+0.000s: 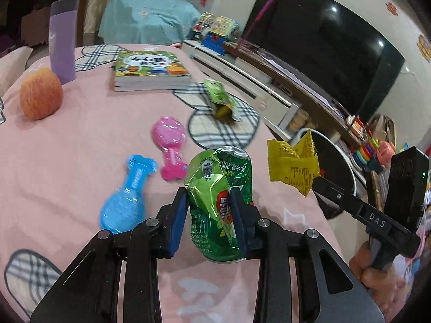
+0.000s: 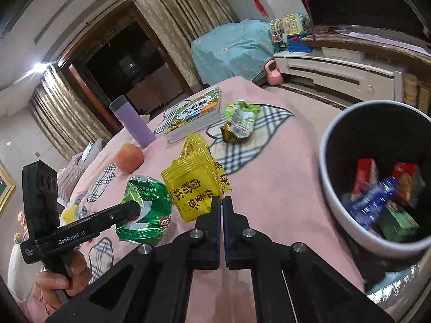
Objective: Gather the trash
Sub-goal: 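Carry the green can and yellow packet over the bin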
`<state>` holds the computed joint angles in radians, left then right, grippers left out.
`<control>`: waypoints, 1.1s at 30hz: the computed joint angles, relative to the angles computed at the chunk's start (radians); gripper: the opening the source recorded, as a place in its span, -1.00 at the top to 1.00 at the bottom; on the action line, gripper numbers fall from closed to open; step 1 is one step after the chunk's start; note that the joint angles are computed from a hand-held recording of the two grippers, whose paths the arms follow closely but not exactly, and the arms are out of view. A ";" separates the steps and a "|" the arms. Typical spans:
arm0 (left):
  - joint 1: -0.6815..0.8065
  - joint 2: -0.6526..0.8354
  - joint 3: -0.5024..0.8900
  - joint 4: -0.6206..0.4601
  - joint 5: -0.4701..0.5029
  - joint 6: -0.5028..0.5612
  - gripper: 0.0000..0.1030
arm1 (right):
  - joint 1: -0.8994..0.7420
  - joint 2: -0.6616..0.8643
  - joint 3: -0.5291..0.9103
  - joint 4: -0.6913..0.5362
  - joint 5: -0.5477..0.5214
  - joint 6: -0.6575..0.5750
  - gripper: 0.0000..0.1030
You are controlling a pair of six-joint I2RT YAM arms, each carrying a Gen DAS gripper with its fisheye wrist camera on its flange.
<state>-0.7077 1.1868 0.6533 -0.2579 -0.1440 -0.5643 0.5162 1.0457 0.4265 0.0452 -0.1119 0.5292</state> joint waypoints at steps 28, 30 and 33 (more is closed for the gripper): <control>-0.351 0.255 0.221 -0.042 -0.185 -0.078 0.41 | -0.345 -0.661 -0.165 -0.486 -0.152 -0.100 0.98; -0.354 0.261 0.229 -0.045 -0.190 -0.074 0.41 | -0.377 -0.678 -0.170 -0.499 -0.176 -0.110 0.98; -0.360 0.279 0.252 -0.048 -0.194 -0.068 0.41 | -0.452 -0.706 -0.170 -0.536 -0.228 -0.148 0.98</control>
